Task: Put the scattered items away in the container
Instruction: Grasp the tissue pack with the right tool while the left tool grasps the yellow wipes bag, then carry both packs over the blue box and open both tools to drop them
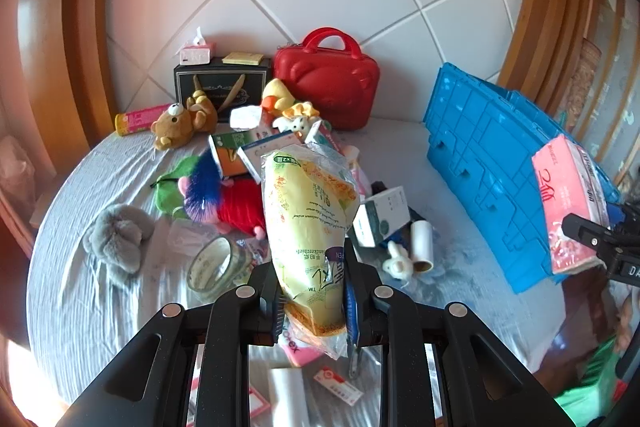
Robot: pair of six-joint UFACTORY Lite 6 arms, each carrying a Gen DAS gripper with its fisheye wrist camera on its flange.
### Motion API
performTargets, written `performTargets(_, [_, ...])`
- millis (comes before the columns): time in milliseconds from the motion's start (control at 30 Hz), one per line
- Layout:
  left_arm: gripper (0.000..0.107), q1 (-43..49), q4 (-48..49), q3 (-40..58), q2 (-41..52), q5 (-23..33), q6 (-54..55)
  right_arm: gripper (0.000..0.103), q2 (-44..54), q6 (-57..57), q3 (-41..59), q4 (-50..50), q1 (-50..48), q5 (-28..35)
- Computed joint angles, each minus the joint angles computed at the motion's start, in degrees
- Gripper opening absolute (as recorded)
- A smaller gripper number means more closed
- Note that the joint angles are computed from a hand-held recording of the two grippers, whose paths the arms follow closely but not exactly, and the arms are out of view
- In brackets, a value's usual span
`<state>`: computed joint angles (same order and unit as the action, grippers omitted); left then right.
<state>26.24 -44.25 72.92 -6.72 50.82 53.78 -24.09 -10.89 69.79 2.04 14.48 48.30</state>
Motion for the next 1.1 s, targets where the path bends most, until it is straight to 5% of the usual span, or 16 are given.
performTargets(300, [0.022, -2.08, 1.45, 5.86, -0.89, 2.41, -4.51, 0.090, -0.79, -2.34, 5.58, 3.21, -0.78, 3.25])
performTargets(533, [0.022, -8.92, 8.52, 10.89, -1.69, -0.68, -15.69, 0.090, 2.81, -19.53, 12.04, 18.85, -13.58, 6.84])
performTargets(833, [0.022, -26.65, 28.62, 24.79, 3.95, -4.49, -43.04, 0.090, 19.00, -38.76, 31.59, 36.07, -33.64, 18.19])
performTargets(1100, [0.022, -46.92, 48.36, 47.44, 19.03, -0.20, -64.50, 0.091, 42.83, -41.03, 62.05, 42.82, -45.81, 28.17])
